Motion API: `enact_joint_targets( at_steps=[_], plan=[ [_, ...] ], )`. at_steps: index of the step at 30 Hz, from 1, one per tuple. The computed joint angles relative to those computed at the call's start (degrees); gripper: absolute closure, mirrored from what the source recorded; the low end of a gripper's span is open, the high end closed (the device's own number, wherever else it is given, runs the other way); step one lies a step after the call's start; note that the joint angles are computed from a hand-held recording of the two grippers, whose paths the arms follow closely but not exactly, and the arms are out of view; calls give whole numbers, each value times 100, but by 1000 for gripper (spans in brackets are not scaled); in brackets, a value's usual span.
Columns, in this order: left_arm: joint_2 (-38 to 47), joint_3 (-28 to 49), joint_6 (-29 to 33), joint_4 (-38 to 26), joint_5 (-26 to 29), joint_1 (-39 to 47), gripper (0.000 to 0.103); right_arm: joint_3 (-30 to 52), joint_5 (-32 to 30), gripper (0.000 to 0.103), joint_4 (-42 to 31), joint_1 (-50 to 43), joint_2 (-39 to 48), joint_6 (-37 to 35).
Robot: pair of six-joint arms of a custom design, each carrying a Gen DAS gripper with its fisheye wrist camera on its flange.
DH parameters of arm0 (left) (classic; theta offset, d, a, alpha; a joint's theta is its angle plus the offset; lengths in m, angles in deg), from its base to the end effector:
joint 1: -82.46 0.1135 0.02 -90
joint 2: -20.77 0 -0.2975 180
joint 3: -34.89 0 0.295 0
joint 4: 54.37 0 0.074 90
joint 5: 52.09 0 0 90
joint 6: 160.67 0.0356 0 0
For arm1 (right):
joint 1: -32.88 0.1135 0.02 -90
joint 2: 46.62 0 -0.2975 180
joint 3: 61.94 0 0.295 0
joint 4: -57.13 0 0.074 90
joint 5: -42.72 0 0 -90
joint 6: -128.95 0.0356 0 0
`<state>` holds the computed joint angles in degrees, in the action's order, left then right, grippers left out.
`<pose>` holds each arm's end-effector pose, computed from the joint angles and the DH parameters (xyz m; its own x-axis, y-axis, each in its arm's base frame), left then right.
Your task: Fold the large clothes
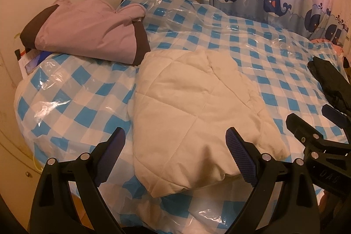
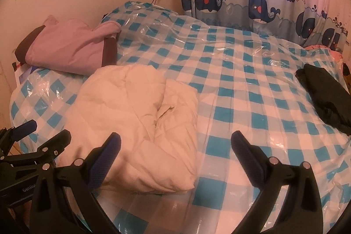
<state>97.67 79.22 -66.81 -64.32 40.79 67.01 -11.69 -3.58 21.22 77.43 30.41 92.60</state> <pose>0.2713 -0.0768 0.1704 -0.6296 0.2438 -0.7377 0.3449 0.9385 0.0157 0.2042 0.1665 0.1819 -0.6019 0.2246 -0.7664 0.3433 0.9392 0.0057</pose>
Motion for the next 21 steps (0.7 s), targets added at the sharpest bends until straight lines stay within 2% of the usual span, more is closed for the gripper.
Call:
enact_joint_targets(
  at_steps=[21],
  plan=[
    [57, -19, -17, 113, 1, -6, 14, -13, -28, 7, 24, -29, 14, -76]
  ],
)
